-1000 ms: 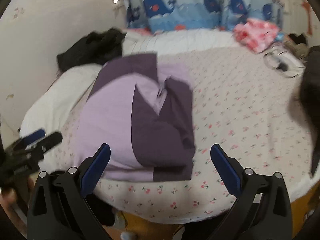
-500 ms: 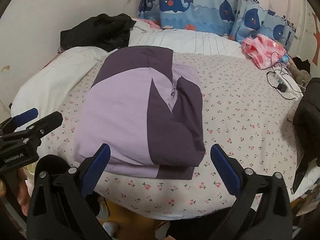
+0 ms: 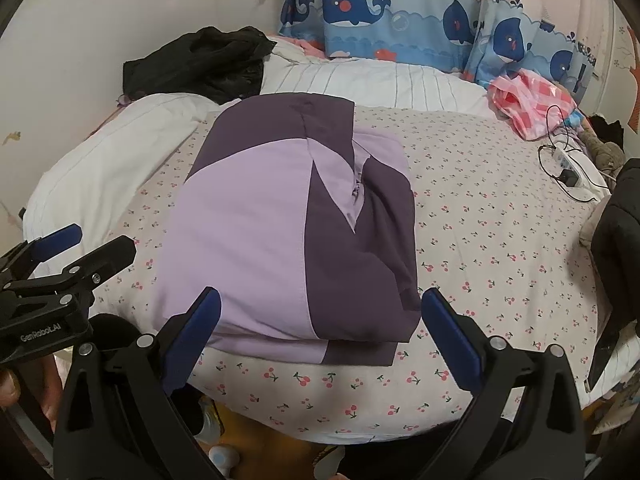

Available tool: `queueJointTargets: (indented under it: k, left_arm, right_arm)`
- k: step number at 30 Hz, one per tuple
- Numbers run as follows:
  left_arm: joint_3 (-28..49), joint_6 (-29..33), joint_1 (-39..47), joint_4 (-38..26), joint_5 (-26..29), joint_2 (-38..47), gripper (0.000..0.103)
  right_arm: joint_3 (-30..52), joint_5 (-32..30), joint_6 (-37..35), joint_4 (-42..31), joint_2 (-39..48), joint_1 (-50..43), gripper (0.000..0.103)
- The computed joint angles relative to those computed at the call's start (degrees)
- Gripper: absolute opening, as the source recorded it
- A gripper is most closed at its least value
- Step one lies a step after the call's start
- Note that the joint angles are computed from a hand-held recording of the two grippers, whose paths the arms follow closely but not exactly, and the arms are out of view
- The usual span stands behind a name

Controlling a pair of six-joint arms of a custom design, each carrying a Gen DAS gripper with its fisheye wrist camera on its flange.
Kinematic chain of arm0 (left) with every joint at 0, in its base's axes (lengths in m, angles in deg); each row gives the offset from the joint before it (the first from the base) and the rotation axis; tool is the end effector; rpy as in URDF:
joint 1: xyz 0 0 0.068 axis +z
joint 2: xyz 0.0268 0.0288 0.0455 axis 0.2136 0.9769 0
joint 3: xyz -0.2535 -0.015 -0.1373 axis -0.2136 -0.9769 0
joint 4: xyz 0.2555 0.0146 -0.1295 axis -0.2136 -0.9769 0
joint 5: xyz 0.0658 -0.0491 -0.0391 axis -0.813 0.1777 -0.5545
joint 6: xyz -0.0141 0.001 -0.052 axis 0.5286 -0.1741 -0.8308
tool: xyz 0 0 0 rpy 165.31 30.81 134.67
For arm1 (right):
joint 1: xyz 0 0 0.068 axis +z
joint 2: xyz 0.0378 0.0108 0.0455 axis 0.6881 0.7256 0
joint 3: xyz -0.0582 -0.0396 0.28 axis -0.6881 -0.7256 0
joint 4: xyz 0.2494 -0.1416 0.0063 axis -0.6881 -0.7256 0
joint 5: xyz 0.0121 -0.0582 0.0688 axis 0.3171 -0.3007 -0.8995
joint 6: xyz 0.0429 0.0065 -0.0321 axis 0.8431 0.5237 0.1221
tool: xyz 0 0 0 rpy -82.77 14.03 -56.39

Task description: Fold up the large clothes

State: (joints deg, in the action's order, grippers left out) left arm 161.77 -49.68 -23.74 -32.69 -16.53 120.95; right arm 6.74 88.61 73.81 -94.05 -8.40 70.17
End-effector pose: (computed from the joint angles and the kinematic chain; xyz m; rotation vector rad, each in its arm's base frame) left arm 0.3052 -0.2123 0.3759 0.1928 2.3840 -0.1981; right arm 0.2691 0.1251 0.3805 0.0269 2.4534 0.0546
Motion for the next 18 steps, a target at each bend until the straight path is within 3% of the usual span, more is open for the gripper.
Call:
queueJointTargets:
  k: [11, 14, 18]
  left_arm:
    - [-3.06, -0.69, -0.90, 2.70, -2.42, -2.68, 0.097]
    - [0.15, 1.25, -1.18, -2.76, -1.26, -0.26, 0.097]
    - [-0.61, 1.39, -2.14, -3.08, -2.75, -1.17, 0.097]
  right_arm:
    - [0.29, 0.61, 0.37, -0.73, -0.93, 1.15, 0.097]
    - [0.57, 0.80, 0.66, -1.04, -1.08, 1.63, 0.097]
    - [0.96, 1.40, 0.96, -1.53, -1.15, 2.36, 0.097]
